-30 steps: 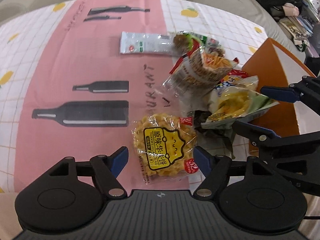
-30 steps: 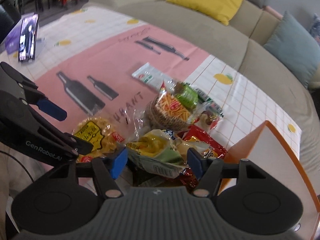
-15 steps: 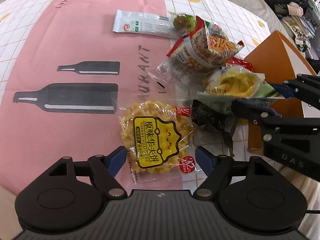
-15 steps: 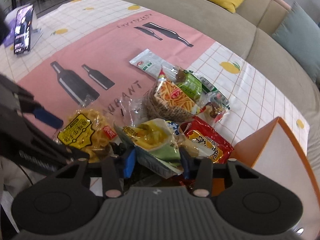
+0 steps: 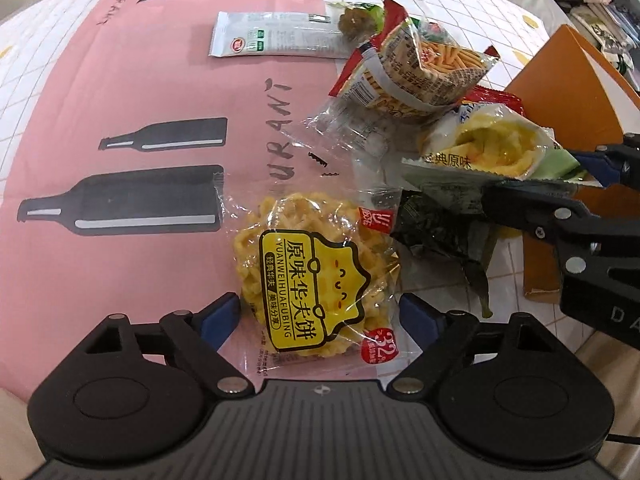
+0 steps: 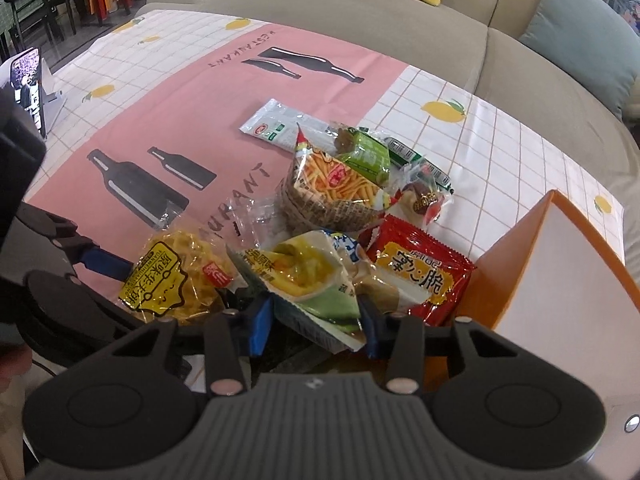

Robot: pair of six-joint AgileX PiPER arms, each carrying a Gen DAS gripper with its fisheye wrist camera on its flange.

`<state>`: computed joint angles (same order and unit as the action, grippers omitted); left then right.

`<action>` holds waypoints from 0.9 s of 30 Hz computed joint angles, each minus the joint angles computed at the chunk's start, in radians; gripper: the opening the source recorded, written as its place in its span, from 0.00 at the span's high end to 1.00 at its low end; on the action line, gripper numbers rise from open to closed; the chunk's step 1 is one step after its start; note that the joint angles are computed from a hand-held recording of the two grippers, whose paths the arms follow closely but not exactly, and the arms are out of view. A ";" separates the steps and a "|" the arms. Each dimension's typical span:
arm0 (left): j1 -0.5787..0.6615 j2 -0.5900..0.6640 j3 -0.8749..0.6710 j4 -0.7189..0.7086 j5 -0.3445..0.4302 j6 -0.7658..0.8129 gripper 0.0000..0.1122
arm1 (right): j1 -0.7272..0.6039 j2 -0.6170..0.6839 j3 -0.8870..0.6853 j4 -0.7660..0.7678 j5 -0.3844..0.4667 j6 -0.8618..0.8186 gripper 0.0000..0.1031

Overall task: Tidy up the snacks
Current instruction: 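Grasp the yellow-labelled cracker bag with the left tool while the right tool grasps the green-and-white bag, then carry both bags into the orange box and open both tools to release them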

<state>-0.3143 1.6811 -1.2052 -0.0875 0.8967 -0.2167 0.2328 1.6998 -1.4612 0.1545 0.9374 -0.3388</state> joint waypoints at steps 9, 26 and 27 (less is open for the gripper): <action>-0.007 -0.079 0.048 0.057 -0.028 -0.033 0.35 | -0.024 -0.043 0.017 0.058 0.006 0.032 0.76; -0.026 -0.280 -0.013 0.128 0.047 -0.160 0.35 | -0.067 -0.298 0.114 0.095 -0.054 0.088 0.80; -0.037 -0.291 -0.024 0.135 0.052 -0.167 0.35 | -0.068 -0.319 0.116 0.088 -0.058 0.097 0.80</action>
